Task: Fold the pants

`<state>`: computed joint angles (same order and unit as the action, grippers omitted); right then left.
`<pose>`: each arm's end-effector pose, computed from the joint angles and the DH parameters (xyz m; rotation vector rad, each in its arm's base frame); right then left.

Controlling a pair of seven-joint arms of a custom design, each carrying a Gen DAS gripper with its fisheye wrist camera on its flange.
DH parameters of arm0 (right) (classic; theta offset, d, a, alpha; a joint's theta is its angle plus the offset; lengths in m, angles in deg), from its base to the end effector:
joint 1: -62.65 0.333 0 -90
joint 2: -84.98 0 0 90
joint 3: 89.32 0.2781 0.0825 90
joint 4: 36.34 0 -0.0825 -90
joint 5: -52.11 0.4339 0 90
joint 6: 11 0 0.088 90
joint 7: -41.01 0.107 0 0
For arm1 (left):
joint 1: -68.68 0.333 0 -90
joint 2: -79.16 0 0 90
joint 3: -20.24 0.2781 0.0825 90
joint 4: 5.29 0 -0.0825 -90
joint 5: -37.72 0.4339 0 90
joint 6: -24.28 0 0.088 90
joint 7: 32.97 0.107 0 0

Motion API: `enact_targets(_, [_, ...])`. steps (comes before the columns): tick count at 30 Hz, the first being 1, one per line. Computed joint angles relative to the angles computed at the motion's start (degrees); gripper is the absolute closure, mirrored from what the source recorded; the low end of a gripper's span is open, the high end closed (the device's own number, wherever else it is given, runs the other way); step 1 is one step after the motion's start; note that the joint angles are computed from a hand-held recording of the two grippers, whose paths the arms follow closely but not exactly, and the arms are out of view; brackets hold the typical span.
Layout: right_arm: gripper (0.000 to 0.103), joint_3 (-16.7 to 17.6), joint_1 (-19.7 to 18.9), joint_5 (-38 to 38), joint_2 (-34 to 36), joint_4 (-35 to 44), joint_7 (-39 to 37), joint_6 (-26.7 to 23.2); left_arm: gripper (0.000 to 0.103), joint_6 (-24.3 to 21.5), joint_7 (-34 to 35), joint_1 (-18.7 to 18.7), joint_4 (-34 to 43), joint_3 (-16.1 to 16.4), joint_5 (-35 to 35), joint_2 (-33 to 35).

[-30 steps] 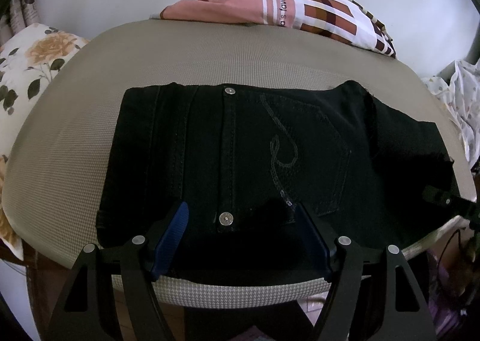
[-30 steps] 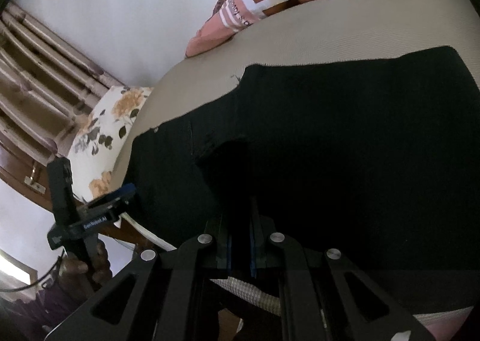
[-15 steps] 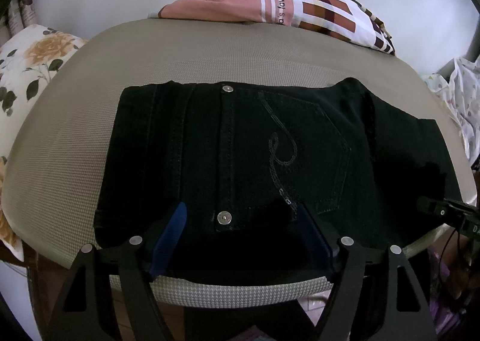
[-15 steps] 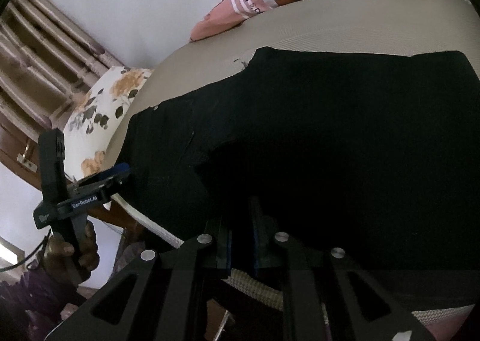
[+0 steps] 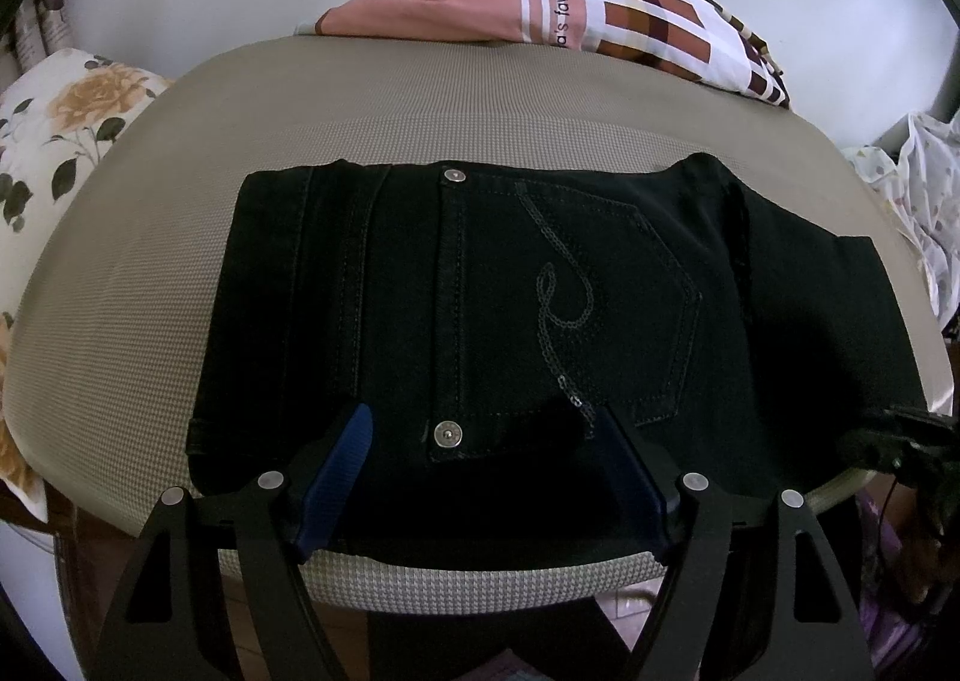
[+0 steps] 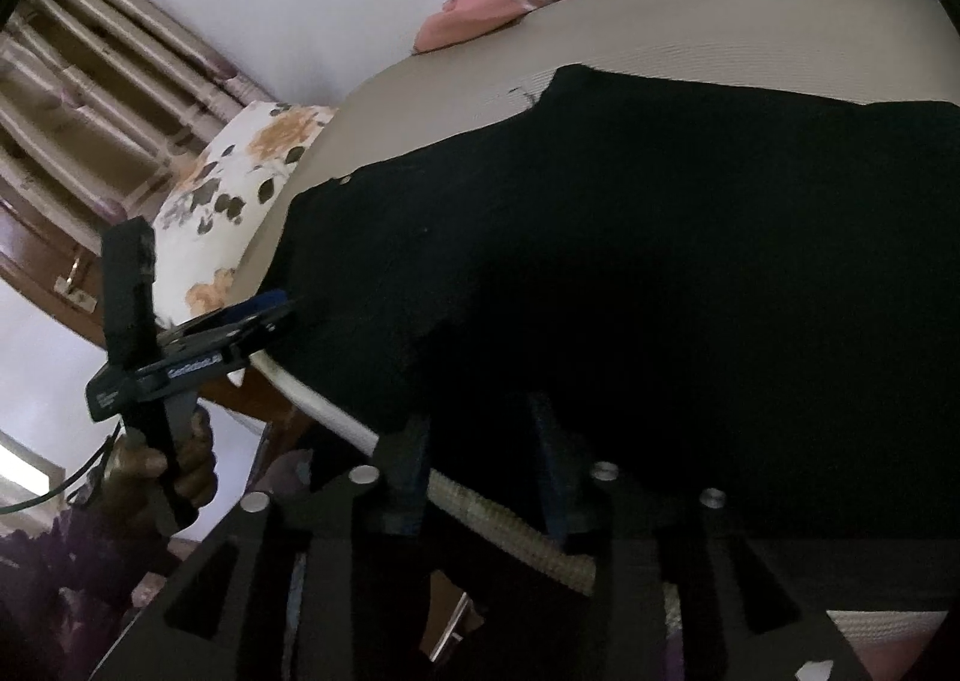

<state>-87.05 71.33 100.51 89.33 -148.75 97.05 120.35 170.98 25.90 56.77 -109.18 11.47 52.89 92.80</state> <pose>0.6286 0.1382 0.4077 -1.9367 1.4490 0.2381 0.6529 -0.2446 0.4074 -1.9608 1.9365 -0.6053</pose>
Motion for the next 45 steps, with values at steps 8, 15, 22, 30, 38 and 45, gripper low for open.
enact_targets(8, [0.052,-0.5,-2.1,5.7,1.5,2.2,-3.4,-9.4,0.026,0.1,0.3,0.1,-0.1,-0.1,-0.6,0.0])
enact_targets(15, [0.05,-2.4,-10.2,32.3,5.7,3.0,0.1,-19.8,0.026,0.4,1.2,0.5,-0.3,-0.2,-1.7,-0.3])
enact_targets(22, [0.06,-2.7,-11.0,33.1,3.7,1.1,-1.0,-15.1,0.026,1.4,1.4,1.1,-0.9,-0.4,-4.0,-0.9])
enact_targets(30, [0.072,-0.5,-6.7,19.9,5.0,3.6,-2.3,-14.3,0.026,3.0,-1.0,1.8,-2.8,0.4,-4.1,-3.6])
enact_targets(38, [0.085,0.8,-2.2,4.1,4.3,2.9,-0.3,-4.2,0.026,5.0,10.8,8.6,-10.6,-0.6,-37.2,-11.4])
enact_targets(45, [0.085,0.8,-3.0,7.6,4.7,2.7,-0.5,-4.6,0.026,1.5,25.7,9.7,-16.8,2.0,-68.5,-15.0])
